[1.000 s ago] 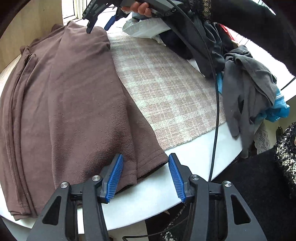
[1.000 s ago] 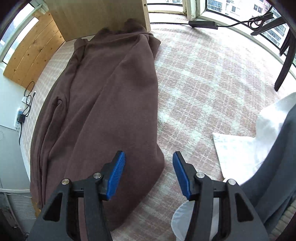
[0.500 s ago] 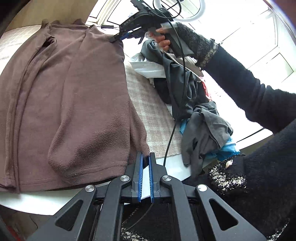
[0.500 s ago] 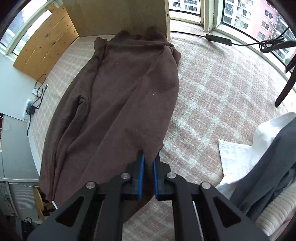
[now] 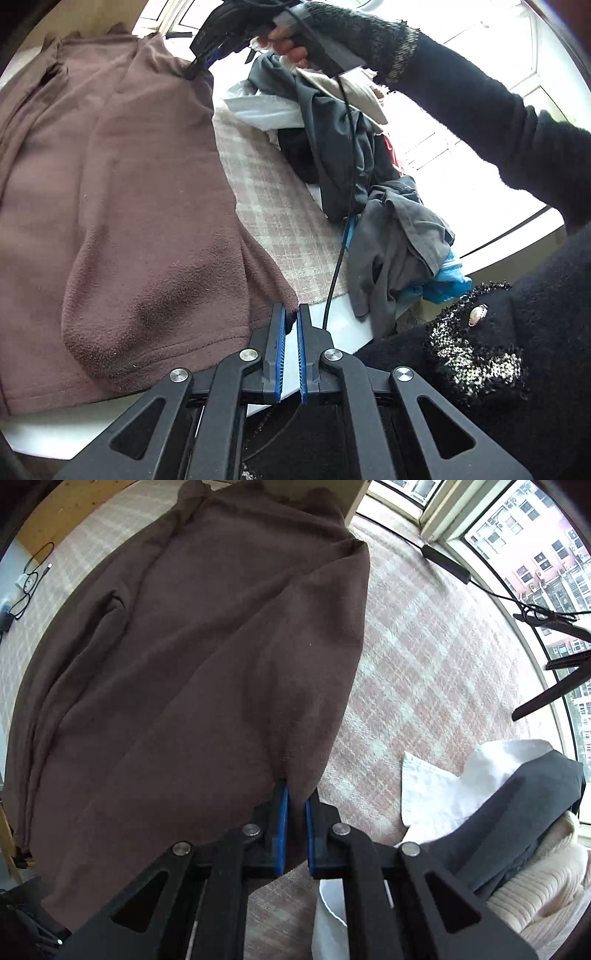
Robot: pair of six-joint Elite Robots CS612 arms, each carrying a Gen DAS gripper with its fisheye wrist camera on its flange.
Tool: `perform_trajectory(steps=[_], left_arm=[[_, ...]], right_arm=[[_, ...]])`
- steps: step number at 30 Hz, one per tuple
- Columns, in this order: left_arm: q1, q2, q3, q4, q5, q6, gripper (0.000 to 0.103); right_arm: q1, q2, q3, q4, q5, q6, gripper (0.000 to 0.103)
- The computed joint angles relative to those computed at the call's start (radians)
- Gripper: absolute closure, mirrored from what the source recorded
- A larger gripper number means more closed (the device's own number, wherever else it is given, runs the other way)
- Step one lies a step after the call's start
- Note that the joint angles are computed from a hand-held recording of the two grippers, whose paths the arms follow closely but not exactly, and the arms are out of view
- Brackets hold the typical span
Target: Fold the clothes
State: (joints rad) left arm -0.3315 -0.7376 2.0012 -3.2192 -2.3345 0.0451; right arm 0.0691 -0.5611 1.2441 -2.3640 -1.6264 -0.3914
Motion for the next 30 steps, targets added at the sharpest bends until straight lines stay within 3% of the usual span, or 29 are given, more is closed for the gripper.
perform_trajectory(steps=[5, 7, 12, 14, 20, 23, 25, 27, 30], left_arm=[[0.028, -0.007, 0.013, -0.058, -0.001, -0.037, 0.098], [0.049, -0.010, 0.023, -0.112, 0.023, -0.094, 0.098], [0.094, -0.010, 0.059, -0.248, 0.159, -0.259, 0.098], [0.102, -0.010, 0.070, -0.245, 0.235, -0.300, 0.098], [0.130, 0.008, 0.080, -0.235, 0.333, -0.371, 0.098], [0.133, 0.012, 0.066, -0.167, 0.345, -0.375, 0.097], [0.128, -0.009, 0.072, -0.128, 0.366, -0.352, 0.099], [0.124, -0.035, 0.091, -0.119, 0.395, -0.339, 0.089], [0.123, -0.066, 0.106, -0.131, 0.410, -0.343, 0.087]], right_arm=[[0.020, -0.019, -0.013, -0.008, 0.003, -0.043, 0.095], [0.032, -0.021, -0.031, -0.006, 0.024, -0.057, 0.095], [0.076, 0.011, -0.111, 0.020, 0.076, -0.071, 0.095], [0.097, 0.040, -0.160, 0.047, 0.085, -0.066, 0.095], [0.150, 0.134, -0.291, 0.117, 0.085, -0.024, 0.095], [0.159, 0.165, -0.342, 0.156, 0.073, -0.044, 0.084], [0.142, 0.150, -0.343, 0.190, 0.151, -0.018, 0.082], [0.105, 0.105, -0.294, 0.158, 0.290, 0.001, 0.080], [0.040, 0.029, -0.170, -0.028, 0.463, 0.081, 0.078]])
